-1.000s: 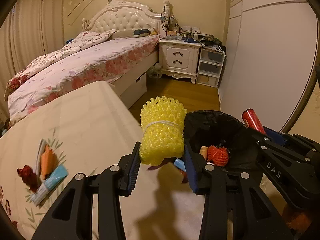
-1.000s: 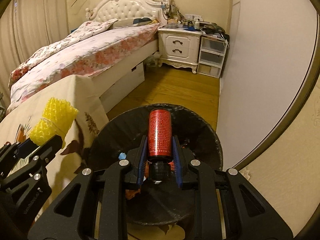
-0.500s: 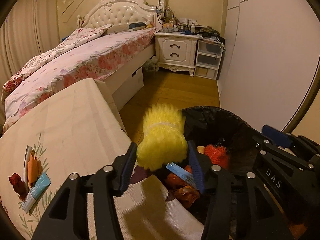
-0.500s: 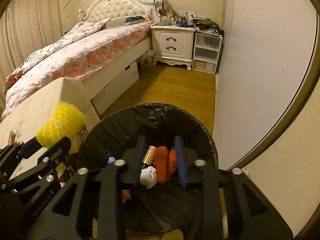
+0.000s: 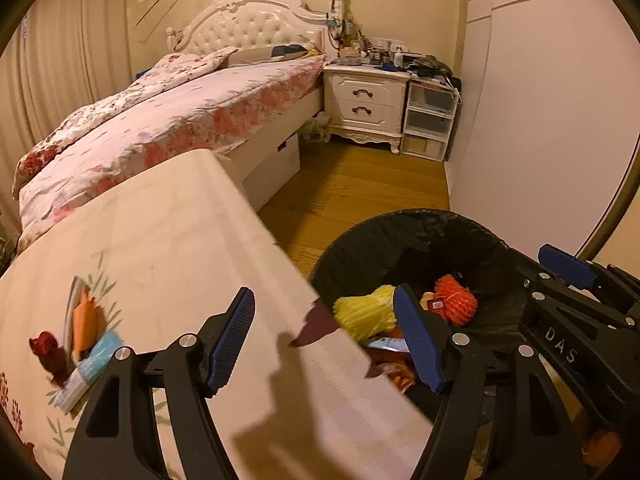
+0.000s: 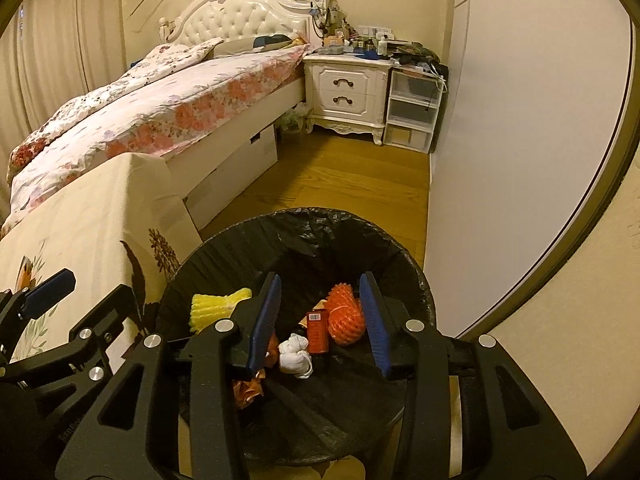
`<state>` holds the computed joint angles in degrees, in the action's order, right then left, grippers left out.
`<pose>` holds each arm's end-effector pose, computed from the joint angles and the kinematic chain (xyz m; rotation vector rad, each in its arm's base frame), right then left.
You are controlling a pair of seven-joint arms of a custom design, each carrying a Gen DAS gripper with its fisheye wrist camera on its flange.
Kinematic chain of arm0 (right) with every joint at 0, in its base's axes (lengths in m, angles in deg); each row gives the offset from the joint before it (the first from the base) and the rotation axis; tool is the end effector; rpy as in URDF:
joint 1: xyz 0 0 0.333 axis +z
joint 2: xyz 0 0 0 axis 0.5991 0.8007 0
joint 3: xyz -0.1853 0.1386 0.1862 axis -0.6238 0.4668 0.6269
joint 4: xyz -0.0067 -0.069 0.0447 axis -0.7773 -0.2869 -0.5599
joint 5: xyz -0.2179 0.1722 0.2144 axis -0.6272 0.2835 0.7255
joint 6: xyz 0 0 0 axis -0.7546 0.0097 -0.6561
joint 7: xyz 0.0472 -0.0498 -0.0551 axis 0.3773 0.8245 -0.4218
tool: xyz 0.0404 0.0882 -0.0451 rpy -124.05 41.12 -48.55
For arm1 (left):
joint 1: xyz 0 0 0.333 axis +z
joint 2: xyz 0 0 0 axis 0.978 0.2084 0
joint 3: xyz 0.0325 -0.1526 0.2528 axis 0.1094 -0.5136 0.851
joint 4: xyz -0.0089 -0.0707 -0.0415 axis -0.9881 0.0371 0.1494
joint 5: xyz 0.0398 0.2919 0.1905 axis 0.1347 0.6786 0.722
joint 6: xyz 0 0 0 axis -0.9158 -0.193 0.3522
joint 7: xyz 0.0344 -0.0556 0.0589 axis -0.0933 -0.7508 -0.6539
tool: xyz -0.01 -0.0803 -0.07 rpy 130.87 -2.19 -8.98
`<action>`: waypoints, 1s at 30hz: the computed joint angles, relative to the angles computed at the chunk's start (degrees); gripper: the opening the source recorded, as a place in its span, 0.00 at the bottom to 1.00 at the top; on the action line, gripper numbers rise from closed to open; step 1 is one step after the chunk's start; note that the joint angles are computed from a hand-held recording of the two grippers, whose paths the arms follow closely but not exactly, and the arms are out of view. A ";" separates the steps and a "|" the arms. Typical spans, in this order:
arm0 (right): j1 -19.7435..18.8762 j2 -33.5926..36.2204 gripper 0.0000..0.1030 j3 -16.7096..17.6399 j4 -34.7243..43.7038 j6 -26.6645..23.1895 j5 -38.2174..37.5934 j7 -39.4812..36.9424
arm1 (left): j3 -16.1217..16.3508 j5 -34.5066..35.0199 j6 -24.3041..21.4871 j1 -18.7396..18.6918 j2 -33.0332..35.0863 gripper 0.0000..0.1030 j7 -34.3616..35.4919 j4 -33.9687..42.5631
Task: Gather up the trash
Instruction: 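Move both open grippers back to the remaining items on the bed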
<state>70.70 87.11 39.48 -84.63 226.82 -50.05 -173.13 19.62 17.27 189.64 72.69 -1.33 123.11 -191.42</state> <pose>0.5623 0.3390 0.2743 -1.5765 1.9423 -0.7890 0.5887 -0.0915 0.2826 -1.5340 2.0042 -0.8227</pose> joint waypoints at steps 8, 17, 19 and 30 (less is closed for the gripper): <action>0.92 1.23 0.40 1.03 2.40 1.16 1.29 -2.87 | 4.14 -2.38 1.63 -0.57 -3.21 0.68 0.55 -4.84; 3.46 5.64 0.40 1.90 9.33 2.33 6.50 -11.17 | 10.66 -10.41 2.37 -2.76 -5.89 0.68 4.84 -9.63; 4.02 6.87 0.40 1.95 11.26 2.47 8.15 -13.31 | 11.47 -12.02 2.24 -2.49 -6.16 0.68 5.64 -10.13; 6.67 12.91 0.41 2.30 20.37 1.68 17.43 -25.38 | 10.49 -15.34 0.15 3.31 -5.54 0.68 5.63 -9.68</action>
